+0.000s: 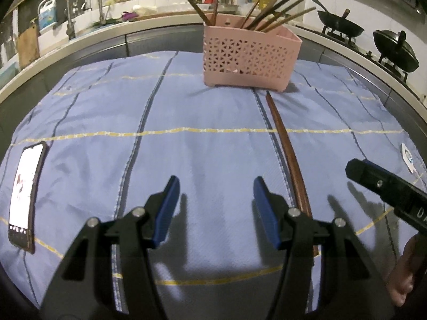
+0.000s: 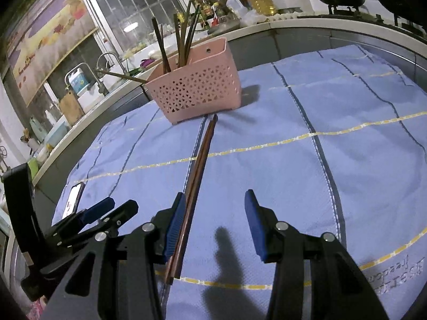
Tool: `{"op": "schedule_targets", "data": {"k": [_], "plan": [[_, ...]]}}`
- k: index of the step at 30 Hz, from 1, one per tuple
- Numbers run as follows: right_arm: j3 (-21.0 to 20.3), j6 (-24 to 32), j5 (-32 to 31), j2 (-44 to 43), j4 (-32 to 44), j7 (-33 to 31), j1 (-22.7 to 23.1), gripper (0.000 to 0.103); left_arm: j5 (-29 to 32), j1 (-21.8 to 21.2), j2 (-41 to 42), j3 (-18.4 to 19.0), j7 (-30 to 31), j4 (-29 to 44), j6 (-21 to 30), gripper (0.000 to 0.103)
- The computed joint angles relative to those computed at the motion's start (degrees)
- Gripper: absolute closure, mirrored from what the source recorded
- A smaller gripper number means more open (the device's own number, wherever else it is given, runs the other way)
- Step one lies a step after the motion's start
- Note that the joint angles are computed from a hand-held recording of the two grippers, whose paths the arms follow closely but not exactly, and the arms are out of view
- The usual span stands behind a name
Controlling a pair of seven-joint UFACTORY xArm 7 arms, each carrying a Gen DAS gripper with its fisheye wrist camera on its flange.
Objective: Organize utensils
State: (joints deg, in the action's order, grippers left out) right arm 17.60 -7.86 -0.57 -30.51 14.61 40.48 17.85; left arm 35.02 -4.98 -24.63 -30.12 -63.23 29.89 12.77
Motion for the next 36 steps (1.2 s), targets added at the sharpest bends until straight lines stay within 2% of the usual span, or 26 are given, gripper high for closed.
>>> {"op": "schedule_targets", "data": {"k": [16,26,36], "plan": [[-2.47,0.98,0.39,0.57,-0.04,0.13,1.78,0.057,-2.98,-1.2,0.3,2.57,2.4,-1.63,-1.05,0.048],[-2.33,0.76,0.42,0.64,-0.06,0.04,1.54,0.057,-4.0,-0.7,0.08,1.82,2.98,-1.77,-1.15,0.048],[-3.01,1.16,0.4,0.57,-0.03,-0.4,2.43,0.057,-5.24,-1.39,0.34,2.81,4.42,-2.26,-1.71,0.048]]}}
